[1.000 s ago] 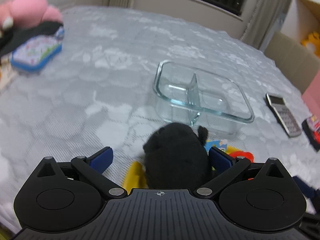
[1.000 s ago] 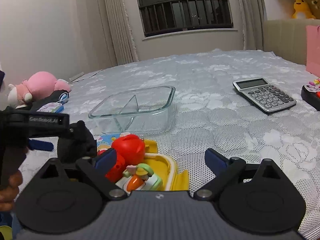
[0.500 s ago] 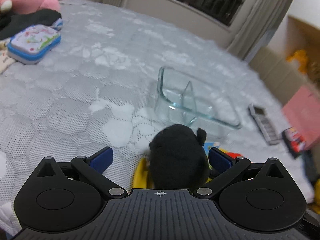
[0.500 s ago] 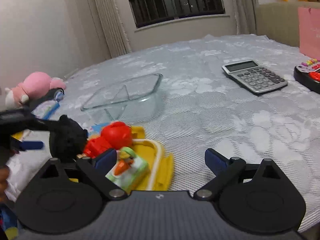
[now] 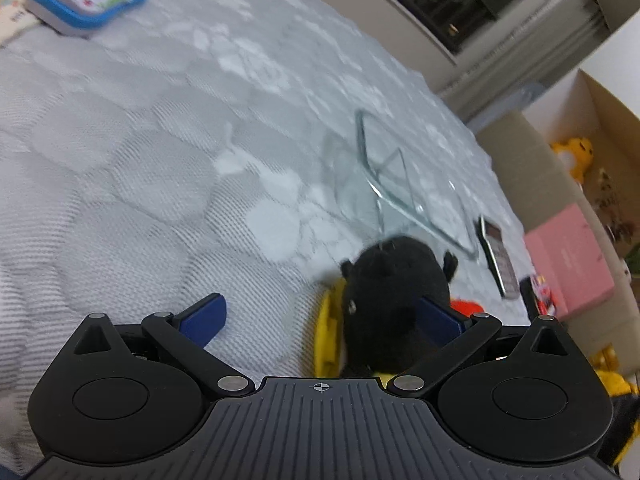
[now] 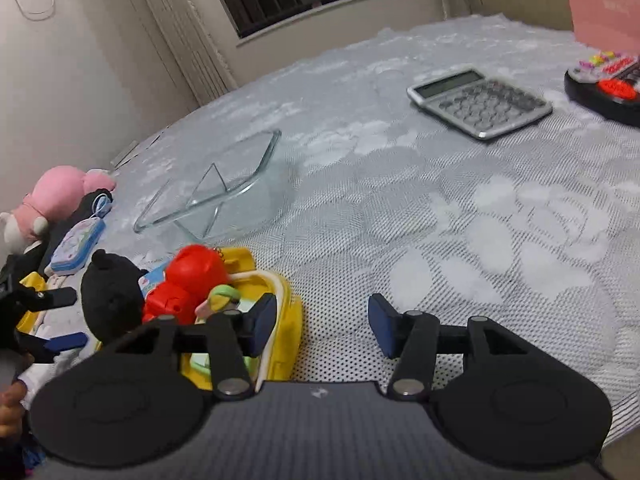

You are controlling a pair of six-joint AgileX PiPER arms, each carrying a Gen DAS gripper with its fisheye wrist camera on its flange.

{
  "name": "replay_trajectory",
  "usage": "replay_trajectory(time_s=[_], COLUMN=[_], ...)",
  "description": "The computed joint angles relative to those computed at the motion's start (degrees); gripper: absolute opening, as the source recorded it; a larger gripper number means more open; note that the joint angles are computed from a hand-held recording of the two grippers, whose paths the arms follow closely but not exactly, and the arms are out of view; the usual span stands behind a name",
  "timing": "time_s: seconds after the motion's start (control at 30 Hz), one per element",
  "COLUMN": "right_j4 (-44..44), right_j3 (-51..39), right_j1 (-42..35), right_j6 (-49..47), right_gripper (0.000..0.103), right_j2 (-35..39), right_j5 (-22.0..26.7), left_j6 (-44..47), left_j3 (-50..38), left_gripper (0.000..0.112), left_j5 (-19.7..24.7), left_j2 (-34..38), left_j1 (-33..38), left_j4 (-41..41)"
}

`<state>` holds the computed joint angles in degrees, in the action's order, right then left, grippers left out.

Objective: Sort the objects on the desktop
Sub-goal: 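Close the left tool on the black plush toy and lift it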

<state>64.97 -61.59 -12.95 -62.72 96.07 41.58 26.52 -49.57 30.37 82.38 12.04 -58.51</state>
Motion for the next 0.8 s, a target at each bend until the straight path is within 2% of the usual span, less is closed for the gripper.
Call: replay_trajectory(time_s=[0.1, 0.2, 0.27, 0.3, 0.33, 0.37, 0.4, 0.43, 0.5, 0.63, 0.73, 0.8], right_j4=[-0.82, -0.72, 0.38, 0.34, 0.09, -0.04, 0.12, 0.10, -0.22, -0.82, -1.43, -1.80], right_j3=[-1.04, -0.87, -0.93, -1.42, -1.97, -2.44, -2.50, -2.22, -2.15, -2.65, -3.23, -4.12], right_j1=[1.07, 1.92, 1.73, 1.65, 1.61, 1.63, 1.82, 2.16, 2.49, 3.18, 5.27, 6.80], right_j6=[0.86, 0.25, -0.55, -0.27, 0.10, 0.24, 0.10, -0.08, -0.20, 0.28, -0.43, -0.42], right_gripper=[0.048, 0.047, 0.038, 0.033, 0.021, 0.014, 0.014, 0.014, 0.014, 0.012, 0.012, 0.012], right_j2=[1.66, 2.12, 2.35, 2.76, 3.18, 3.57, 3.61, 3.29, 3.04, 2.78, 2.35, 2.61], right_j5=[0.55, -0.20, 0.46, 1.14, 1.93, 2.75, 2.85, 2.26, 1.85, 1.41, -1.32, -3.29], left_j6=[5.12, 10.98, 10.14, 8.11, 5.55, 3.41, 1.44, -2.82, -6.17, -5.36, -6.01, -9.01], left_j3=[0.16, 0.26, -0.49, -0.95, -1.42, -1.71, -2.04, -2.53, -2.91, -2.90, -4.31, -5.85], left_gripper=[0.103, 0.103, 0.103, 0.103, 0.101, 0.097, 0.084, 0.081, 0.079, 0.074, 0.074, 0.074], left_j5=[1.53, 6.43, 7.05, 5.01, 2.58, 0.54, -0.61, -2.19, -3.64, -3.57, -5.09, -6.92], left_j2=[1.23, 1.80, 2.02, 1.92, 1.85, 1.71, 1.66, 1.40, 0.94, 0.48, 1.48, 2.30], left_j1=[0.05, 0.82, -0.26, -1.91, -3.77, -5.34, -6.57, -8.09, -9.61, -9.59, -10.34, -11.58], left_j4=[-5.15, -10.80, -9.73, -7.43, -4.56, -2.02, -0.01, 4.30, 8.37, 8.75, 10.13, 14.30])
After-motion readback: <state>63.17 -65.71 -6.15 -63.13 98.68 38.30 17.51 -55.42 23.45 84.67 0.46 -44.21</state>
